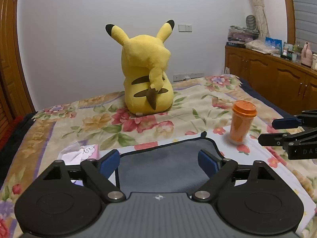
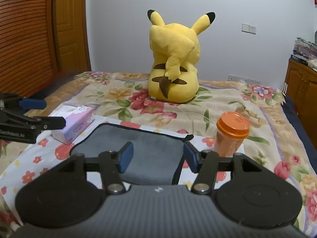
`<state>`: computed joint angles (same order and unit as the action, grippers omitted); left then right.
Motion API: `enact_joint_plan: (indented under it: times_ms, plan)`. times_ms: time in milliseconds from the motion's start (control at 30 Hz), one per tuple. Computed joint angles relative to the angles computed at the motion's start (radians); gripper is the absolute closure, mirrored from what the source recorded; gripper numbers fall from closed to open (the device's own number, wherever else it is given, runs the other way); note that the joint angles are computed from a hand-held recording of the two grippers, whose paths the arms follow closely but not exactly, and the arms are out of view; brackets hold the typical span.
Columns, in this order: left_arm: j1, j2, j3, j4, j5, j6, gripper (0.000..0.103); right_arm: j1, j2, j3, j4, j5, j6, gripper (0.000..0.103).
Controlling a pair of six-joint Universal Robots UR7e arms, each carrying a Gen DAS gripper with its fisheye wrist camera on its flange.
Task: Fold towel
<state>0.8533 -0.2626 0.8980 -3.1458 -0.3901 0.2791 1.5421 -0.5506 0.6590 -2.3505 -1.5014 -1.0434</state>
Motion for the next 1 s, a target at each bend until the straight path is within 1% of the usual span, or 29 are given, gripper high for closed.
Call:
enact_joint_plan:
  times_ms: [167,200,267,333,367,500,533,600,667,800,1000]
  plan:
    - [-0.016,-0.008,0.034,-0.017,0.011,-0.016,0.001,-0.007,-0.052,0.087,-0.04,0.012,0.006,0.031]
    - [-0.019,-0.007,0.038,-0.027,0.016,-0.013,0.0,-0.008,-0.06,0.101,-0.045,0.014,0.008,0.026]
    - [-0.023,-0.006,0.049,-0.041,0.023,-0.014,0.0,-0.012,-0.075,0.128,-0.057,0.02,0.016,0.02]
    - [-0.027,-0.009,0.06,-0.035,0.03,-0.03,0.0,-0.016,-0.092,0.158,-0.069,0.024,0.014,0.016]
    - [-0.028,-0.009,0.064,-0.035,0.034,-0.034,0.0,-0.017,-0.098,0.171,-0.074,0.026,0.012,0.012]
    - [-0.037,0.015,0.056,-0.118,0.066,0.038,0.0,-0.021,-0.124,0.22,-0.092,0.027,0.014,0.01]
    - [-0.039,0.016,0.059,-0.119,0.074,0.038,0.0,-0.021,-0.129,0.229,-0.092,0.025,0.017,0.009]
    - [-0.043,0.007,0.082,-0.103,0.083,0.004,0.0,-0.024,-0.143,0.255,-0.105,0.025,0.019,0.003]
    - [-0.046,-0.005,0.109,-0.09,0.084,-0.036,0.0,-0.028,-0.16,0.29,-0.129,0.032,0.017,0.0]
    - [-0.055,-0.01,0.135,-0.087,0.101,-0.063,0.0,-0.035,-0.186,0.34,-0.156,0.035,0.021,0.0]
    - [-0.069,-0.025,0.19,-0.07,0.106,-0.147,0.0,-0.046,-0.219,0.402,-0.186,0.031,0.03,0.0]
